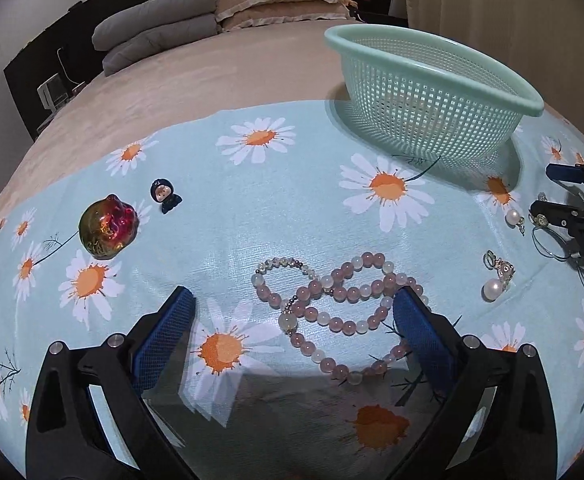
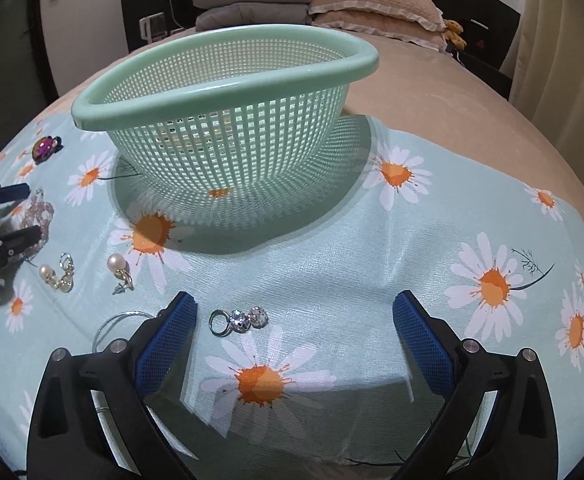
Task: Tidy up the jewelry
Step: 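Grasp the pink-and-white bead bracelet with the left tool while the right tool grasps a crystal silver earring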
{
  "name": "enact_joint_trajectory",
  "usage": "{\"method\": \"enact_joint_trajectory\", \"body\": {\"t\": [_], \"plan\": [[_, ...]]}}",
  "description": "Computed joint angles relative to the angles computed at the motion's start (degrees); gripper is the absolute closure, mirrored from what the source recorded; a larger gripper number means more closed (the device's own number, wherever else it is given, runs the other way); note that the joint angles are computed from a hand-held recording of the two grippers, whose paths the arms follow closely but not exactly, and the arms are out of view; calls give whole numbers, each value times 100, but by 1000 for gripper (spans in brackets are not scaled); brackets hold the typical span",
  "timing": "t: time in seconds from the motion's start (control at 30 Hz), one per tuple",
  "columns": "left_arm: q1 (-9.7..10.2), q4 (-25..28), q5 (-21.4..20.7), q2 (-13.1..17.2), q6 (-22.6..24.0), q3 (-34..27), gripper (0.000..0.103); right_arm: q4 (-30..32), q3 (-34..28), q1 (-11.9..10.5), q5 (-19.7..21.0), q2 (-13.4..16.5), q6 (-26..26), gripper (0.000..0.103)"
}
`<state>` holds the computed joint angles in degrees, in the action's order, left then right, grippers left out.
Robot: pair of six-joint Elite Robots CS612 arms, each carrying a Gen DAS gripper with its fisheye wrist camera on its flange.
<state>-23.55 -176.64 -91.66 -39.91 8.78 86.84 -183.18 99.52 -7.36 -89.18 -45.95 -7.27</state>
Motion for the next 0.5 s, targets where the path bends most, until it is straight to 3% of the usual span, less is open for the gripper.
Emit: {"method": "enact_joint_trajectory", "body": {"t": [0.27, 0.33, 0.4, 0.43, 0.5], "plan": [[-6, -259, 23, 6, 10, 85, 5, -172, 43, -49, 98, 16, -25, 7], [-15, -378, -28, 1, 92, 135, 10, -287, 72, -7, -23, 20, -105, 9], [-2, -424, -208, -9, 179, 168, 21, -347, 114, -39, 266, 8, -248, 32], [1, -437, -267, -12, 225, 176, 23, -385, 134, -43, 365, 0, -325, 37], [0, -501, -388, -20, 345, 211, 36, -389, 150, -28, 505, -12, -519, 58]]}}
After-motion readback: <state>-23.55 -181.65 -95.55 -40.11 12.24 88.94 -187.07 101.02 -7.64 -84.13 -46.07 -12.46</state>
